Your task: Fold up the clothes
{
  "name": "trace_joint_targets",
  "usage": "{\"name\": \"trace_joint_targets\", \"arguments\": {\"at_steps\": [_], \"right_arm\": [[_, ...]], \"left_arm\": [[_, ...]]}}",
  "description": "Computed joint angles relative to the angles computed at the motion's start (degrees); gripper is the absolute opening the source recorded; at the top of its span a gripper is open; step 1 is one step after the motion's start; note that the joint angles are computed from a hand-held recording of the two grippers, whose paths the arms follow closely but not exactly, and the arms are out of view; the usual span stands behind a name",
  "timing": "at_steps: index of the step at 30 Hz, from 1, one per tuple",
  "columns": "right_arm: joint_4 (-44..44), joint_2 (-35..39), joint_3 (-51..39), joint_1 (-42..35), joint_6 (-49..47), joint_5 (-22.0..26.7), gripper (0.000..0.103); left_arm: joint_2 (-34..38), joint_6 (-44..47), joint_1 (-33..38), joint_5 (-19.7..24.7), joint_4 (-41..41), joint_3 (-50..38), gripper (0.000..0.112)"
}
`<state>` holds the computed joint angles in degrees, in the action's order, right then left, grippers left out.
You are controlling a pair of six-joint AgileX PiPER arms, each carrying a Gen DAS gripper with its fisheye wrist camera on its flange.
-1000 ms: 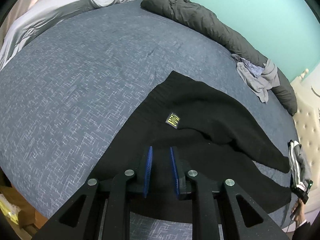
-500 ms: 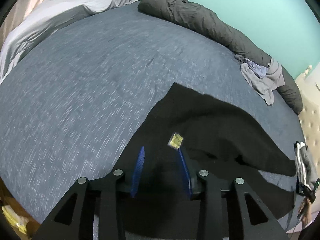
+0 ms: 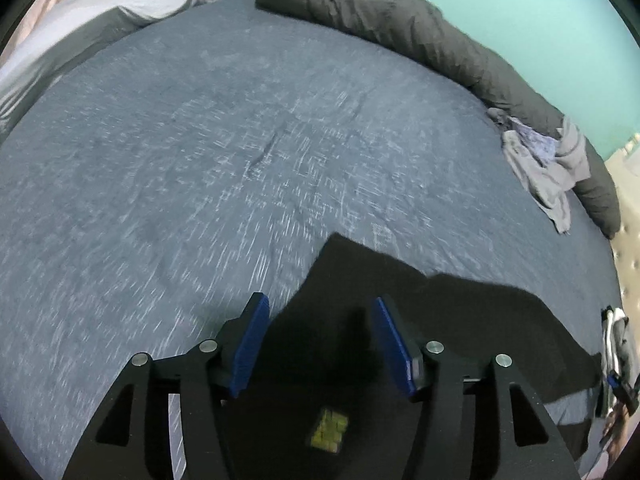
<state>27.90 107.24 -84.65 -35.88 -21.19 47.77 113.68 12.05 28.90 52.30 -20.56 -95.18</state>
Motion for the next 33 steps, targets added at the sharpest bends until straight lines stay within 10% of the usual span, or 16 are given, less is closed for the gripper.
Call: {"name": "trace_joint_targets", "arguments": {"at_steps": [21, 26, 33], "right_arm": [[-8.02, 15.85, -17.85, 2.47, 6.46, 3.11, 0.067], [-7.91, 14.94, -15.44, 2.59, 4.56, 2.14, 0.021], [-5.05, 12.23, -12.73, 2.18, 0.77, 0.74, 0.002]], "left_arm": [[12.74, 0.51, -2.00, 1.48, -1.80, -12.14, 0.052], [12.44, 1.91, -2.25, 1.95, -2.99, -12.23, 0.013], [10.90, 3.89, -1.87, 1.87, -4.58, -11.52, 0.000]]}}
